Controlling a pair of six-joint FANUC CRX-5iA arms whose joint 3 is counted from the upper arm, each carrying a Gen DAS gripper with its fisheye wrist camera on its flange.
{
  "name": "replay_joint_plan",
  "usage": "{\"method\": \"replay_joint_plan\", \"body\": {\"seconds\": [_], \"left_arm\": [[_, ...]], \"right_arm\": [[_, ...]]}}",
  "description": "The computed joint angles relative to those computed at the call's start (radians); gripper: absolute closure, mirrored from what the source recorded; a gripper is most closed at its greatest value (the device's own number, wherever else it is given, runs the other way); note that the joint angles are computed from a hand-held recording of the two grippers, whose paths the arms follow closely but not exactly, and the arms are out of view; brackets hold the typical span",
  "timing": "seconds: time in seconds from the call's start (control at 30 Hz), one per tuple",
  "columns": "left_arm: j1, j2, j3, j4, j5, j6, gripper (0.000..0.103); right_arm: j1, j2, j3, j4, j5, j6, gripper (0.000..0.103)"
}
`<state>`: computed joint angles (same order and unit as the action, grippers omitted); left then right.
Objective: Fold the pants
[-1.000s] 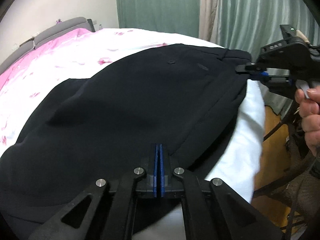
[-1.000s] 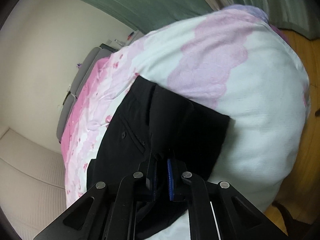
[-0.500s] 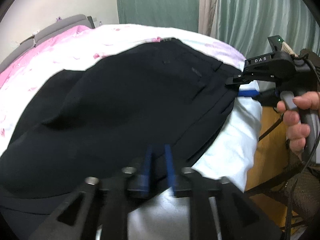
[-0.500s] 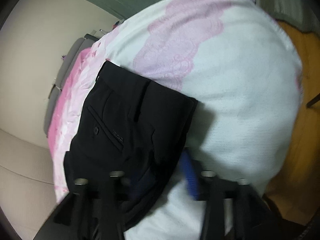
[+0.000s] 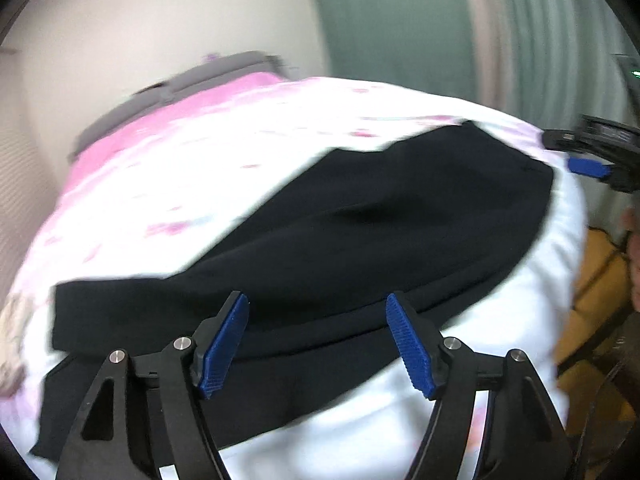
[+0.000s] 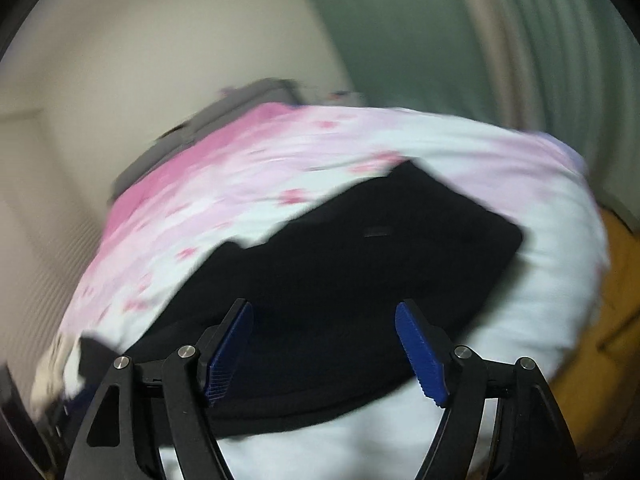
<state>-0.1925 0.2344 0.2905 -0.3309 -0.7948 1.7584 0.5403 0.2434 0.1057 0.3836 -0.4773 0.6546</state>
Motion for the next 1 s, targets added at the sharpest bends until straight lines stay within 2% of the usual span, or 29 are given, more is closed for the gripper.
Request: {"method": "replay_joint_plan", "body": {"seconds": [0.07,0.13,0.23,0.3,0.33,0.37,0.43,0.53,0.57,0.6,0.7,0.73,0.83,0.87,0.93,1.0], "left_arm": [[0.048,-0.065,-0.056,-0.038,-0.014,0.04,0.029],[0.114,-0.132,-0.118,-0.064,-0.014,0.066,0.022],[0.224,-0.212,-0.204,-0.078,0.018,0.055,0.021],[0.305,-0.245,-0.25,-0.06,0.058,-0.015,0.021],[0.35,-0.26,-0.279,-0.02,0.089,-0.079,0.021],[0.419,-0.277,-0.324,0.067,0.144,-0.195,0.021],[0.513,-0.285,-0.382,0.227,0.205,-0.395,0.021],[0.634,-0.261,-0.444,0.475,0.244,-0.697,0.021],[0.655,-0.243,-0.45,0.535,0.244,-0.753,0.021],[0.688,-0.219,-0.451,0.615,0.227,-0.82,0.021],[0.756,-0.163,-0.461,0.828,0.189,-0.983,0.022],[0.772,-0.14,-0.449,0.862,0.166,-1.015,0.023],[0.804,-0.055,-0.351,0.841,0.063,-1.002,0.026],[0.819,-0.018,-0.311,0.861,0.005,-1.002,0.028],[0.838,0.027,-0.281,0.926,-0.051,-1.024,0.031],[0.851,0.07,-0.243,0.956,-0.096,-1.02,0.032]], "right_arm": [[0.063,0.021,0.027,0.008,0.023,0.045,0.028],[0.117,0.061,0.094,-0.045,0.001,0.11,0.028],[0.19,0.161,0.255,-0.127,-0.091,0.211,0.028],[0.222,0.232,0.385,-0.243,-0.164,0.301,0.028],[0.237,0.256,0.428,-0.288,-0.185,0.321,0.028],[0.254,0.278,0.461,-0.309,-0.198,0.331,0.028],[0.293,0.332,0.539,-0.318,-0.241,0.348,0.028],[0.337,0.411,0.645,-0.294,-0.292,0.339,0.028],[0.352,0.439,0.679,-0.27,-0.314,0.332,0.028],[0.363,0.473,0.731,-0.268,-0.346,0.333,0.028],[0.376,0.52,0.794,-0.304,-0.363,0.304,0.028],[0.386,0.547,0.83,-0.288,-0.38,0.284,0.028],[0.404,0.617,0.918,-0.27,-0.422,0.227,0.028],[0.409,0.644,0.958,-0.263,-0.443,0.21,0.028],[0.415,0.681,1.018,-0.272,-0.47,0.204,0.028],[0.422,0.692,1.024,-0.244,-0.466,0.181,0.028]]}}
